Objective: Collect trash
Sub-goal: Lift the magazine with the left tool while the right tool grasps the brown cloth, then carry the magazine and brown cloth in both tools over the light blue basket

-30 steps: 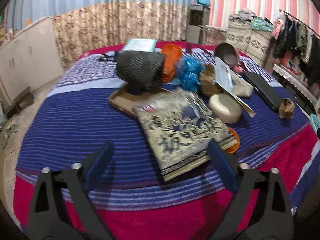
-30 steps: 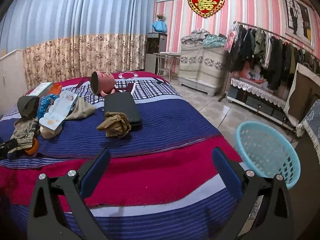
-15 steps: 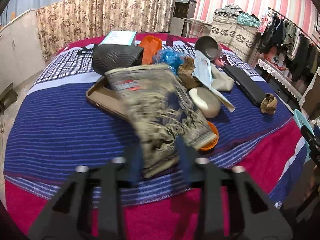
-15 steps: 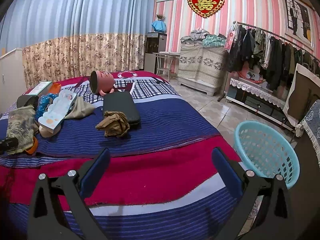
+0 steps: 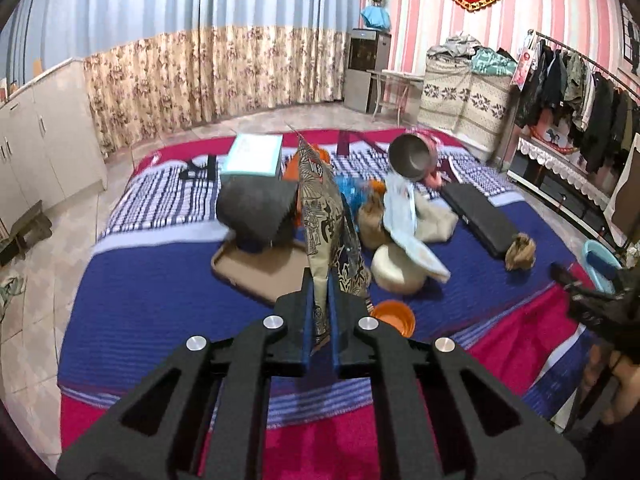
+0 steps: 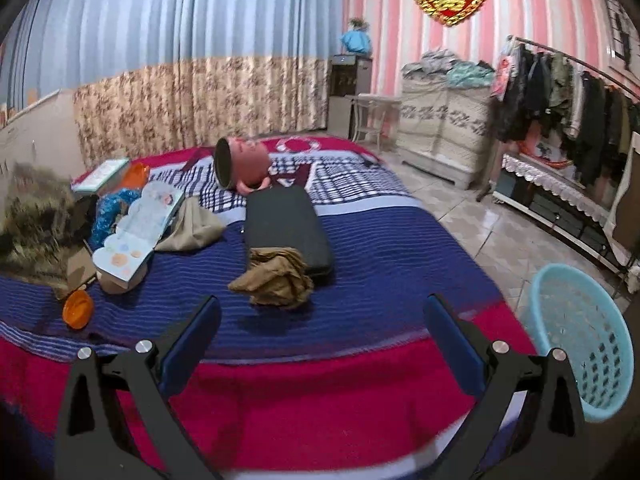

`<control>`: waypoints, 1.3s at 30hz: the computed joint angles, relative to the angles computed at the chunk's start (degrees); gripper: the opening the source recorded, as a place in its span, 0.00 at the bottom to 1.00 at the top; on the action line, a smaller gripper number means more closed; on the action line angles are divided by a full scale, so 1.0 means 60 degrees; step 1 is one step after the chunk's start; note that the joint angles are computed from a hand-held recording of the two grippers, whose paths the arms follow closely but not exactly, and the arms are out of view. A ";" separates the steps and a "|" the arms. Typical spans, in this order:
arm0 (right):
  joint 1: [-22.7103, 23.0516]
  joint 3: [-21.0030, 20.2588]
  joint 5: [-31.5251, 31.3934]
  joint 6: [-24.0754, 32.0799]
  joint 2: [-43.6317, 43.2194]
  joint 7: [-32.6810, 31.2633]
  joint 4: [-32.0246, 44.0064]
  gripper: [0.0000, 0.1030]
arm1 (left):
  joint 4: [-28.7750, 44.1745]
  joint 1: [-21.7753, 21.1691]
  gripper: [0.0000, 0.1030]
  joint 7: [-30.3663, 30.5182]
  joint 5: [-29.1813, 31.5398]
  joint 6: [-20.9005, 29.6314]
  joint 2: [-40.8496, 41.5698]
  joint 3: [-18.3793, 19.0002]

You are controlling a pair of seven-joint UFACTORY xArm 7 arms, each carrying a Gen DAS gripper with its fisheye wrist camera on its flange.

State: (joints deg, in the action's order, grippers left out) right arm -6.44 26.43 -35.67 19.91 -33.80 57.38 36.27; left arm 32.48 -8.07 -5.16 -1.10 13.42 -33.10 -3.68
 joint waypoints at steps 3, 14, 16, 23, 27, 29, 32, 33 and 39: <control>-0.0033 0.0001 -0.0102 0.0018 0.0841 -0.0217 0.0524 0.95 | 0.0250 0.0046 0.04 0.0015 0.0084 -0.0048 0.0062 -0.0068; 0.1279 -0.1567 0.0505 -0.0579 0.1591 -0.1524 0.0653 0.33 | 0.1062 -0.0093 0.04 -0.0343 0.0522 -0.0203 0.0582 -0.0780; 0.1276 -0.1767 0.0825 -0.0686 0.1020 -0.1719 0.0272 0.32 | 0.1227 -0.0350 0.03 -0.0365 0.0521 -0.0218 0.0698 -0.0870; 0.0784 -0.2456 0.1838 0.0006 -0.1890 -0.2633 -0.1260 0.15 | 0.1958 -0.1268 0.03 -0.0494 0.0562 -0.0498 0.1434 -0.1328; 0.0115 -0.2811 0.2142 0.0568 -0.3094 -0.3208 -0.1879 0.12 | 0.2546 -0.1897 0.03 -0.0488 0.0476 -0.0718 0.2154 -0.1551; -0.0083 -0.3069 0.2381 0.0688 -0.3453 -0.3530 -0.2115 0.07 | 0.2895 -0.1948 0.03 -0.0686 0.0746 -0.0869 0.2600 -0.1959; -0.0352 -0.3525 0.2740 0.0769 -0.3787 -0.4086 -0.2410 0.05 | 0.3263 -0.2234 0.03 -0.0847 0.0920 -0.0987 0.3143 -0.2148; -0.0502 -0.3611 0.2810 0.0748 -0.3931 -0.4240 -0.2522 0.04 | 0.3417 -0.2322 0.03 -0.0911 0.0961 -0.0975 0.3330 -0.2185; -0.0698 -0.4101 0.3672 0.0474 -0.4018 -0.5063 -0.2765 0.05 | 0.4106 -0.2175 0.03 -0.2098 0.2532 -0.0962 0.4114 -0.2706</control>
State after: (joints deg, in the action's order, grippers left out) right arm -10.63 1.82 -13.64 22.76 -57.91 27.01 19.68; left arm 57.12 -21.12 -17.75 14.09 7.65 -8.42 -19.92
